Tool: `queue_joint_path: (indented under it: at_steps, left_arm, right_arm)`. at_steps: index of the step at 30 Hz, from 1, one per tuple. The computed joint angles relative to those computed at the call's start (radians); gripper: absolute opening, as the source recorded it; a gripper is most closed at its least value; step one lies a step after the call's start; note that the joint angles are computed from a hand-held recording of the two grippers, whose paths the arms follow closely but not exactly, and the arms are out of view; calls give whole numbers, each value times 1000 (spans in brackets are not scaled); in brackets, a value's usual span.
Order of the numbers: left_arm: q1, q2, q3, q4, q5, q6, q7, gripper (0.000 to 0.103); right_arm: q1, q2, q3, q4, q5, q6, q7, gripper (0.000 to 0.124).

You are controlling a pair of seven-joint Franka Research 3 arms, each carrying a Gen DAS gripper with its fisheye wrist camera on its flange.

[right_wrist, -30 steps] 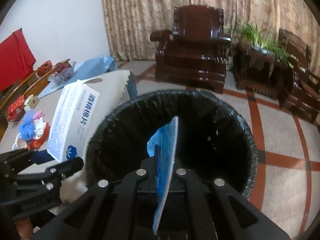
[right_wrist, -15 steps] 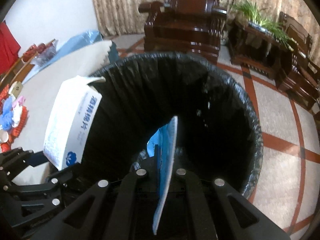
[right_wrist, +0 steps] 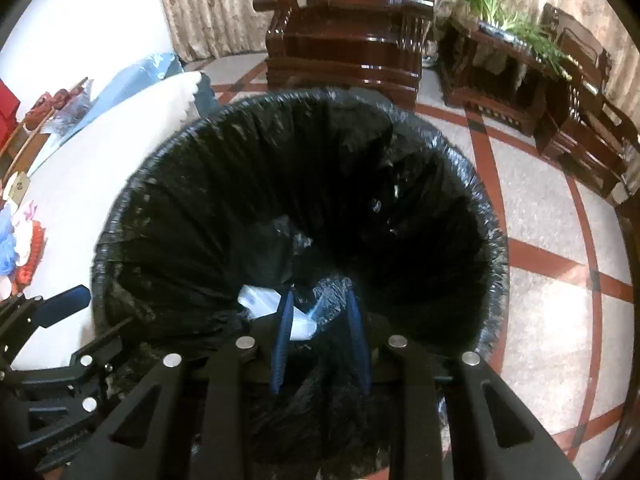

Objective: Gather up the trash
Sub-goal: 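Open both grippers to drop the box and bag into the bin, then grasp the white-and-blue paper cup with the left gripper while the right gripper grasps the blue plastic bag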

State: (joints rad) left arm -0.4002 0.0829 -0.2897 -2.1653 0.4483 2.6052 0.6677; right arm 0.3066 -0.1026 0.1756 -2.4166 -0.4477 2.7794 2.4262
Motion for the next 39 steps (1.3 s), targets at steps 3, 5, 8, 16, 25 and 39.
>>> queue_joint_path:
  at_steps: [3,5,8,16,25,39]
  left_arm:
    - [11,-74,6,-65,9,13,-19,74]
    - [26,-151,9,-132,18,22,-37,75]
    - [54,-281,17,-242,1,26,-49,79]
    - [162,-647,63,-532,-18,-69,-44,80]
    - [359,-902,153,-708,2,-103,17,84]
    - [525,-774,191,-764,-10,158,172,92]
  right_arm:
    - [0,-36,23,-2,-44,-13,44,28]
    - [2,-65,43,-4,-60,-8,66,33]
    - [6,-82,81,11,-82,3,93,40]
    - [115,60,114,162,-102,54,85,47]
    - [301,257,75,404,-131,30,52,47]
    - [516,479,-37,675,-45,-43,-91,48]
